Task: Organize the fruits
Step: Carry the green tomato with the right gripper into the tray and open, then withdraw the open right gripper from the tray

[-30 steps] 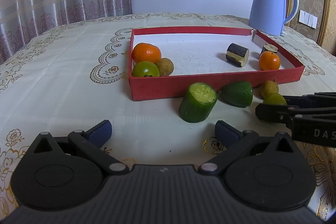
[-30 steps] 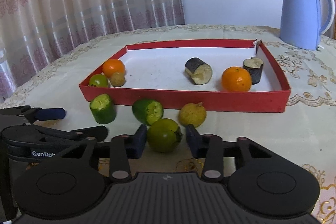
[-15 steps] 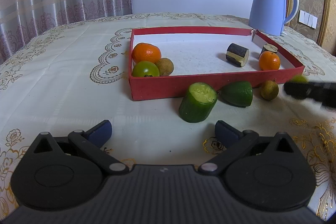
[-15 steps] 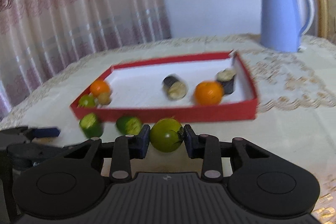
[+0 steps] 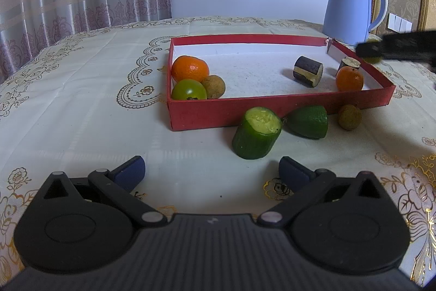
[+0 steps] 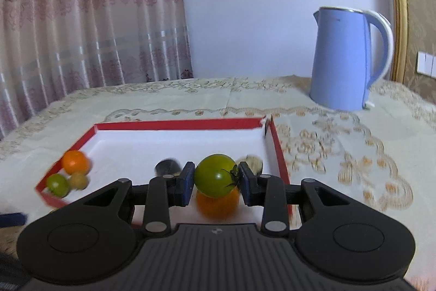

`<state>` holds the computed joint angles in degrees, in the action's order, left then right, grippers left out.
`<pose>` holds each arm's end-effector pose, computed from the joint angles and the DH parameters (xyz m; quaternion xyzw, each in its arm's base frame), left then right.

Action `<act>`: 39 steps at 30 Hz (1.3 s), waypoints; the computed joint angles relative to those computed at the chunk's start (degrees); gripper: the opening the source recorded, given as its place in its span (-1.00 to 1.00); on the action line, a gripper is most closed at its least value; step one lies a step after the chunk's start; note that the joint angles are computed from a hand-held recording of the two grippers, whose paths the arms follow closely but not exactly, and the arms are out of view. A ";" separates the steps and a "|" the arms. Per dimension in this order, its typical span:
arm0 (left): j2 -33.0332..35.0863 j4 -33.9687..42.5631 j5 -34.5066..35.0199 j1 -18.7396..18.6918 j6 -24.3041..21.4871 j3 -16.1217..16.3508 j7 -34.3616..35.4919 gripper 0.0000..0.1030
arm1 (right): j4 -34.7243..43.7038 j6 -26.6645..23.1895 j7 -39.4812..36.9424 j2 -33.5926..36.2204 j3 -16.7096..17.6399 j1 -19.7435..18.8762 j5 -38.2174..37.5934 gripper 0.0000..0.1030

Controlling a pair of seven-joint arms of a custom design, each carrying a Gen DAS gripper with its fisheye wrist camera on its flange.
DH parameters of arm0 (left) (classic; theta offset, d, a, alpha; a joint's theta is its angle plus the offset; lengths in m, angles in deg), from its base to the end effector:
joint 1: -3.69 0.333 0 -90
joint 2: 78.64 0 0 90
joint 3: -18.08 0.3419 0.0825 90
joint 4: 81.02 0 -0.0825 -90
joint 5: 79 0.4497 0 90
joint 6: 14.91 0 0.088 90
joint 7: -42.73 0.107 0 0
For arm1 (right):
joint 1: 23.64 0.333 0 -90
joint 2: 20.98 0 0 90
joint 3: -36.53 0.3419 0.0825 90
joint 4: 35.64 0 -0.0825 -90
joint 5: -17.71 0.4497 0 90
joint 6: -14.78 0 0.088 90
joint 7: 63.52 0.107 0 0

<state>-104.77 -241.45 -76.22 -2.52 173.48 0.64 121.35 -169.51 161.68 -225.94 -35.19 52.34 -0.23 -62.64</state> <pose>0.4045 -0.1810 0.4202 -0.5295 0.7198 -0.3591 0.2693 0.4138 0.3627 0.4617 -0.5760 0.6322 -0.3577 0.3749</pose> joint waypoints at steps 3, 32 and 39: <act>0.00 0.00 0.06 0.01 0.00 0.01 -0.05 1.00 | 3.01 -0.15 -3.56 3.36 -0.83 -0.47 0.19 -0.35; -0.01 -0.03 0.19 -0.02 0.07 0.08 -0.15 1.00 | 10.29 0.01 -12.74 12.88 -6.00 2.86 5.67 -0.29; -0.01 -0.03 0.19 -0.02 0.07 0.08 -0.15 1.00 | 6.83 -2.77 -3.64 8.48 -4.23 2.65 -1.49 0.38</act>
<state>-104.78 -241.48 -76.03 -2.54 173.54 0.72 121.20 -162.68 158.92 -229.58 -26.72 48.11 2.42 -64.13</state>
